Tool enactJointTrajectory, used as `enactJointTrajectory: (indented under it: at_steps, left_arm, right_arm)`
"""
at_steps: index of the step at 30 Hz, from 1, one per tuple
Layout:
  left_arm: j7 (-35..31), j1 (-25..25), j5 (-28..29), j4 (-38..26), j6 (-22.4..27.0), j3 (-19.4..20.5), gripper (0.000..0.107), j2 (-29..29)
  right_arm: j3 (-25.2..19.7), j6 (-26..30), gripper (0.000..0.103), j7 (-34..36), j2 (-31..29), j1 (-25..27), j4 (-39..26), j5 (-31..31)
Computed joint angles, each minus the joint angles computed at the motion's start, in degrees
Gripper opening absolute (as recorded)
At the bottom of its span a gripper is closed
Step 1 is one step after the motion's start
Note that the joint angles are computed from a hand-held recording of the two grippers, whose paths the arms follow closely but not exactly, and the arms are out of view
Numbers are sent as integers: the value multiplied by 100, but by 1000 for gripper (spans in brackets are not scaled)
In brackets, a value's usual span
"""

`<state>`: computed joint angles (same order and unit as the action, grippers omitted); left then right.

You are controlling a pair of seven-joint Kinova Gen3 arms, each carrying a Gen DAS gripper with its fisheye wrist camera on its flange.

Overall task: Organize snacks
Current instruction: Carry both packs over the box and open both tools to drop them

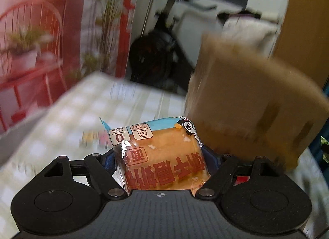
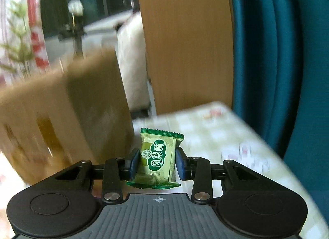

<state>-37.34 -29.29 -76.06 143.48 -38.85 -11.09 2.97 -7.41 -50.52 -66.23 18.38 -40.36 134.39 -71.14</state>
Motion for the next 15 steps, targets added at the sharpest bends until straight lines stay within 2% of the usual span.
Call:
enactJointTrajectory:
  at_steps: [3,6,10,12,15]
  left_arm:
    - [119,129,24,-193,-238,26,82,-358]
    - [149,469,226,-468,-266,69,82,-608]
    - [85,1102,800,-884,-46,281,82,-725]
    - [126,1447,1014,-1160,277,472,82,-638]
    - [330,1892,1078,-1650,816,755,82,-312]
  right_arm:
    - [-19,-441,34,-24,-232,-70,-9,328]
    - [-52,-510,34,73,-428,63,-138,796]
    - [-50,-32,34,412,-570,364,-555,1455]
    - [-62,330,34,575,-547,534,-838,1703]
    - [68,890,34,1186,-431,543,-1361,1573]
